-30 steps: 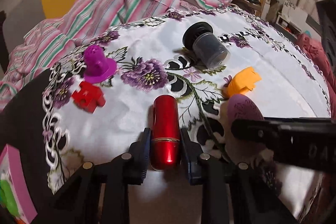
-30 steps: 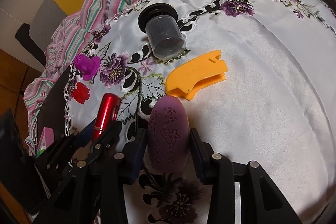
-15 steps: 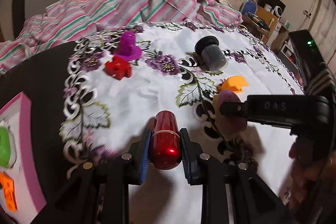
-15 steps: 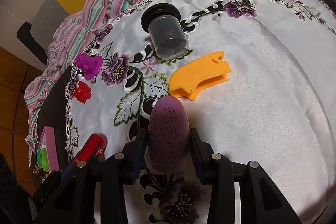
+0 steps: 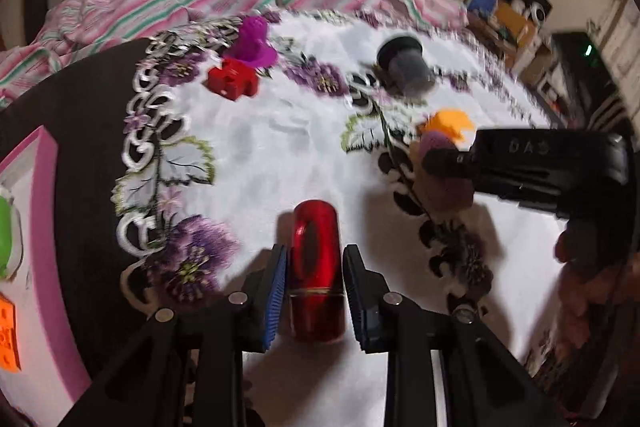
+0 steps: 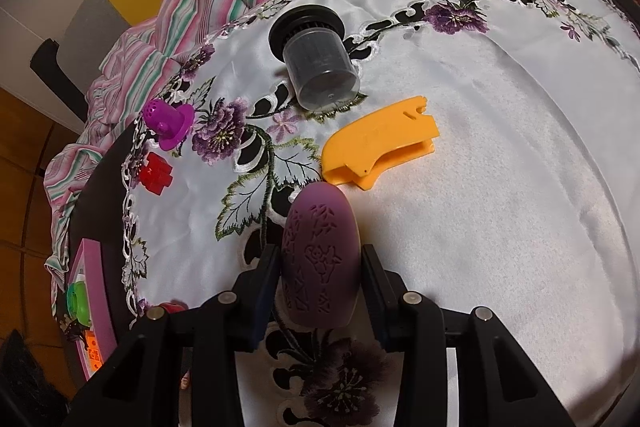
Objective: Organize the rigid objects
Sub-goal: 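Grasp the red cylinder with the left tool while the right tool holds the purple egg, then carry the red cylinder into the pink tray and open the left tool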
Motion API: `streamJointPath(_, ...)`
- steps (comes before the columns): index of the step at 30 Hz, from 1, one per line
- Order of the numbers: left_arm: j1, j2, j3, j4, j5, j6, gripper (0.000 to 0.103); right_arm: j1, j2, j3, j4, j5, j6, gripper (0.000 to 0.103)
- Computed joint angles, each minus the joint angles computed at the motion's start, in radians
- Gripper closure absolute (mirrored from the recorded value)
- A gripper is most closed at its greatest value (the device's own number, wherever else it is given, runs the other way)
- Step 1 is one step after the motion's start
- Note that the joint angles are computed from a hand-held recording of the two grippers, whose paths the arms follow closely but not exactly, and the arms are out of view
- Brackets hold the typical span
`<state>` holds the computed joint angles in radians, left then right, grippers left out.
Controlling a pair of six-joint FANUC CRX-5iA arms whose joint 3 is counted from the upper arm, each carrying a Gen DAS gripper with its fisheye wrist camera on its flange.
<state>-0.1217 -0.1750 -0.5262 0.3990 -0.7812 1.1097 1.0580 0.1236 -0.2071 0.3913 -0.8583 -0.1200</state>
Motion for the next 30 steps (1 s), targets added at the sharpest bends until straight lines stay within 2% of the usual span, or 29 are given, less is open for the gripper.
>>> streamJointPath(3,-0.028,-0.017,0.001,-0.065,0.026,-0.001,0.078,0.001,0.004,0.003,0.003,-0.005,0.005,0.062)
streamJointPath(11,0.079,-0.121,-0.134,0.168,-0.006,-0.115,0.078,0.003,0.006,0.004,0.012,-0.011,0.004,0.062)
streamJointPath(16,0.144,-0.19,-0.178,0.232,-0.043,-0.161,0.078,0.003,0.004,0.001,0.016,-0.004,-0.003,0.062)
streamJointPath(25,0.309,-0.309,-0.238,0.311,-0.122,-0.241,0.078,0.003,0.003,-0.002,0.019,0.001,-0.01,0.062)
streamJointPath(30,0.43,-0.358,-0.263,0.336,-0.156,-0.269,0.078,0.002,0.0,-0.009,0.02,0.023,-0.006,0.063)
